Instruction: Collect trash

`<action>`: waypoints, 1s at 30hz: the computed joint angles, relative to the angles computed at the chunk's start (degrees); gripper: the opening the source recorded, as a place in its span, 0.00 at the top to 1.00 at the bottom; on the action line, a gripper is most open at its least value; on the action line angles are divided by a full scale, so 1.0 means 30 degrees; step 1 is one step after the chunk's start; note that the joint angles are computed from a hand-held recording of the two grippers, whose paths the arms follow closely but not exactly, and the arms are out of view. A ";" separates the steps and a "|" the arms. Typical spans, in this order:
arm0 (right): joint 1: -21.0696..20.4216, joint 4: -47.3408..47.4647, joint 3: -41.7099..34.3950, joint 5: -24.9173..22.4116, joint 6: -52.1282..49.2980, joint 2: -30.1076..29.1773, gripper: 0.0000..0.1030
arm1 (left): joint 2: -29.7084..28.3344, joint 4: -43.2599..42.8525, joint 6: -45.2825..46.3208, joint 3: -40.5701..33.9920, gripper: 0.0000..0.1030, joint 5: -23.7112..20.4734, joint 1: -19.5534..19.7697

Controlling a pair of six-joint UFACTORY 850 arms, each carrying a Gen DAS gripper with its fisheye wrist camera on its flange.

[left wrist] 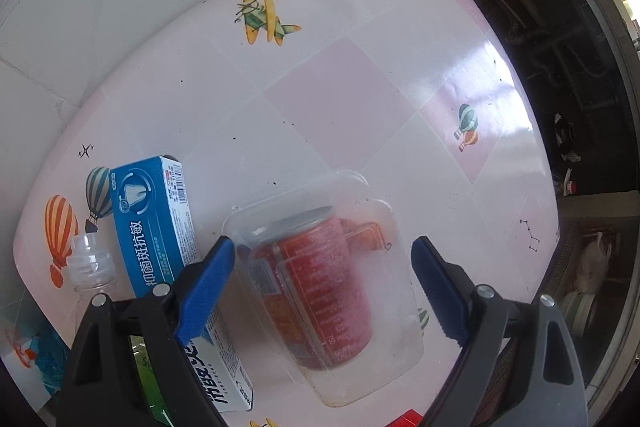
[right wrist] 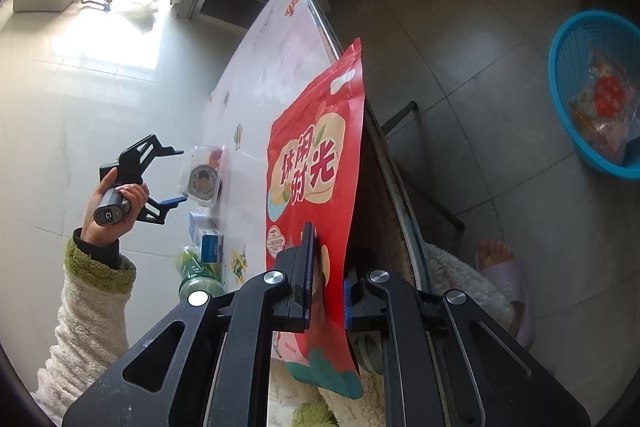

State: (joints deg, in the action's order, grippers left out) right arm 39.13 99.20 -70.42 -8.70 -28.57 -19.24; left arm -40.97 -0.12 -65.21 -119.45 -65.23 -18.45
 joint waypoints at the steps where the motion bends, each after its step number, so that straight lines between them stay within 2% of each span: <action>1: -0.0012 0.0430 0.0068 -0.0023 -0.0418 0.0037 0.89 | -0.0233 0.0176 -0.0269 -0.0301 0.15 -0.0274 -0.0039; 9: 0.0009 0.2165 0.0332 -0.0096 -0.2058 0.0166 0.88 | -0.1580 0.0575 -0.1530 -0.2020 0.13 -0.1424 0.0105; 16: 0.0020 0.2740 0.0486 -0.0127 -0.2571 0.0224 0.88 | -0.1822 0.0814 -0.0921 -0.1842 0.11 -0.1431 0.0077; 24: 0.0004 0.2158 0.0480 -0.0003 -0.1999 0.0282 0.88 | 0.1104 -0.0816 0.0563 0.2753 0.13 0.2788 0.0312; 27: -0.0006 0.3422 0.0607 -0.0050 -0.3178 0.0371 0.88 | 0.2241 -0.1711 0.1997 0.4154 0.13 0.4208 0.0355; 30: -0.0032 0.5968 0.0863 -0.0211 -0.5606 0.0542 0.88 | 0.3348 -0.2325 0.3174 0.5371 0.14 0.5400 0.0361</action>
